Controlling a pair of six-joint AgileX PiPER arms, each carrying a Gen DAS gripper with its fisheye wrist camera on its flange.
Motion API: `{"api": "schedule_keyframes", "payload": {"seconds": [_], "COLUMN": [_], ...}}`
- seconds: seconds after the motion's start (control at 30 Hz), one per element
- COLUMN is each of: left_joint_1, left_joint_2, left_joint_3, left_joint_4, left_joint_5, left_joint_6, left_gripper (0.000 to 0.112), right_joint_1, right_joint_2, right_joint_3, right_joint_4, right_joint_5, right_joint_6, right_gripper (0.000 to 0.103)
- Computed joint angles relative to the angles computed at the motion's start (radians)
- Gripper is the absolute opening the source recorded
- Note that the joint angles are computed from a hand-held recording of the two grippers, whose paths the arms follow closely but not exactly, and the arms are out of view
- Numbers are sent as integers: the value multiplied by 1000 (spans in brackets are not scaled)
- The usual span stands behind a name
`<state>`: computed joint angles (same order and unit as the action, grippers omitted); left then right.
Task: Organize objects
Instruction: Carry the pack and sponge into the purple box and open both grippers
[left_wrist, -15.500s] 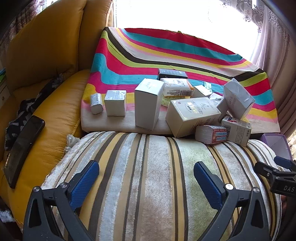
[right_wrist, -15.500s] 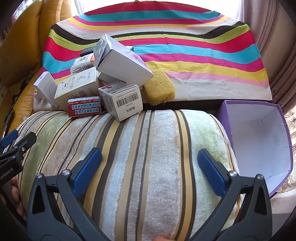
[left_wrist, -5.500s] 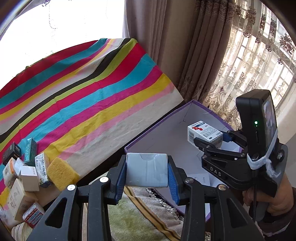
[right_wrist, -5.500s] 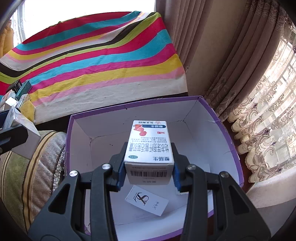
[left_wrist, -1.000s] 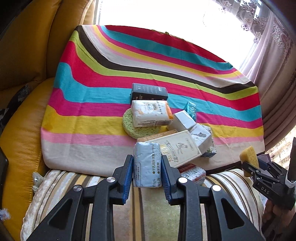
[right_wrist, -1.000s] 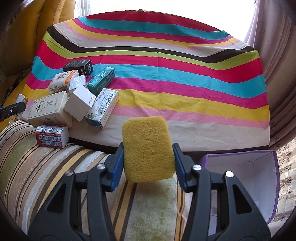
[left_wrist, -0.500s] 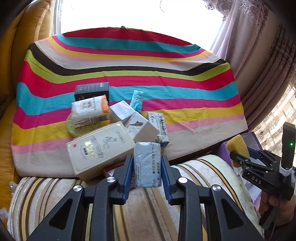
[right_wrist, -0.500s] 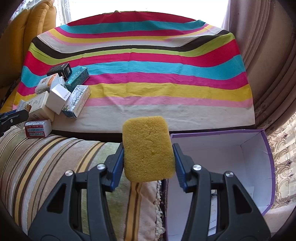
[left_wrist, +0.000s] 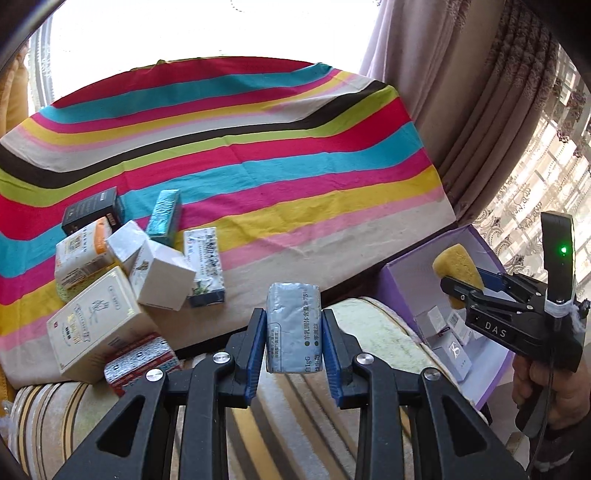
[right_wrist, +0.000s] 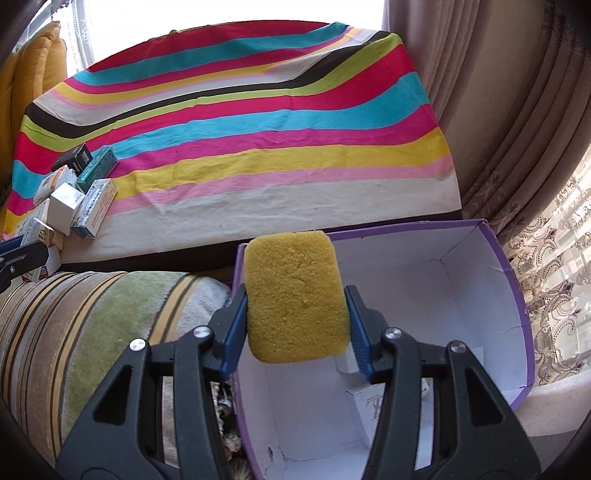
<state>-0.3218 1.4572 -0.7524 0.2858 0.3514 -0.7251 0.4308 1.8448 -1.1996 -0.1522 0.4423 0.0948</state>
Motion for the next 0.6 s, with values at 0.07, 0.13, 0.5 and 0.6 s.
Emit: {"api": "schedule_keyframes", "payload": {"seconds": [0.07,0.13,0.5,0.6], "left_joint_1": [-33,-56,-179,-203], "left_joint_2": [33,69,231,266], "left_joint_3": [-36,-74,-275,-324], "left_joint_4": [5,-44,-131,-149], "left_joint_5": [4,4,54,69], "left_joint_6": [0,50,186,213], "left_gripper": [31,31,31,31], "right_joint_1": [-26,-54,-176,-197], "right_joint_2": [-3,-4,-2,3], "right_joint_3": [4,4,0,-6], "right_joint_4": [-5,-5,-23,-40], "right_joint_5": [-2,-1,-1,-2], "right_joint_6": [4,-1,1,12], "right_gripper": [53,53,53,53]}}
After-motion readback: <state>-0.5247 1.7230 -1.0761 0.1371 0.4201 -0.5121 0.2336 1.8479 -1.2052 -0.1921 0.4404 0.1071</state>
